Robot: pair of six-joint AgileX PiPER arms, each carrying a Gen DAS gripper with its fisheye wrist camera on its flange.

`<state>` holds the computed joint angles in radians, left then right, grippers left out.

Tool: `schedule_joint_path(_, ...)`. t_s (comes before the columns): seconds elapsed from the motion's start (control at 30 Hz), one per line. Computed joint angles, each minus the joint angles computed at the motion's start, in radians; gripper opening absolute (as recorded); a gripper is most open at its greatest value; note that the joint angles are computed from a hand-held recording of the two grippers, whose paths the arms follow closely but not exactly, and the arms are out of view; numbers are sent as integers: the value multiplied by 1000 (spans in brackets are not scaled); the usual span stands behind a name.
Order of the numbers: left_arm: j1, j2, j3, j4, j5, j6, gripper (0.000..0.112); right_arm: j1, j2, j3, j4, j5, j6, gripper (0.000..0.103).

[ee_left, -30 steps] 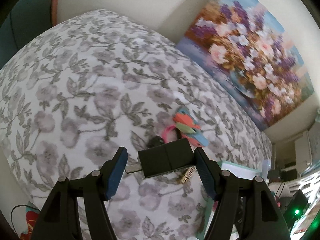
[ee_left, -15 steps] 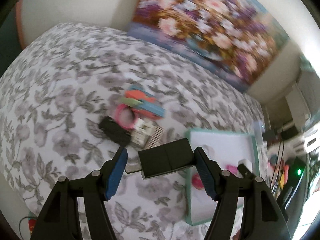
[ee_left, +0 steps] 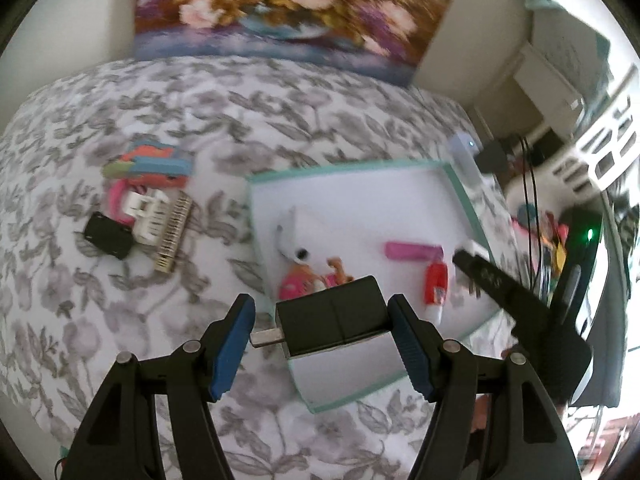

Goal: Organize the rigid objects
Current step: 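Carry both chargers into the white tray and release them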

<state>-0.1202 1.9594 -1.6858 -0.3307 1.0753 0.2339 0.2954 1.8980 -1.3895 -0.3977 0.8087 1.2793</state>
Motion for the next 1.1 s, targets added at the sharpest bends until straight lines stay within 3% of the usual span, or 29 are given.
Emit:
schedule_joint_path(0.53, -73, 119, 15, 69, 74, -21, 70, -23, 27, 14, 61, -15, -30, 47)
schedule_joint_path(0.83, -82, 121, 28, 107, 46, -40, 70, -32, 37, 17, 76, -4, -35, 47)
schedule_joint_path(1.1, -77, 154, -35, 94, 84, -35, 70, -13, 27, -2, 23, 12, -11, 48)
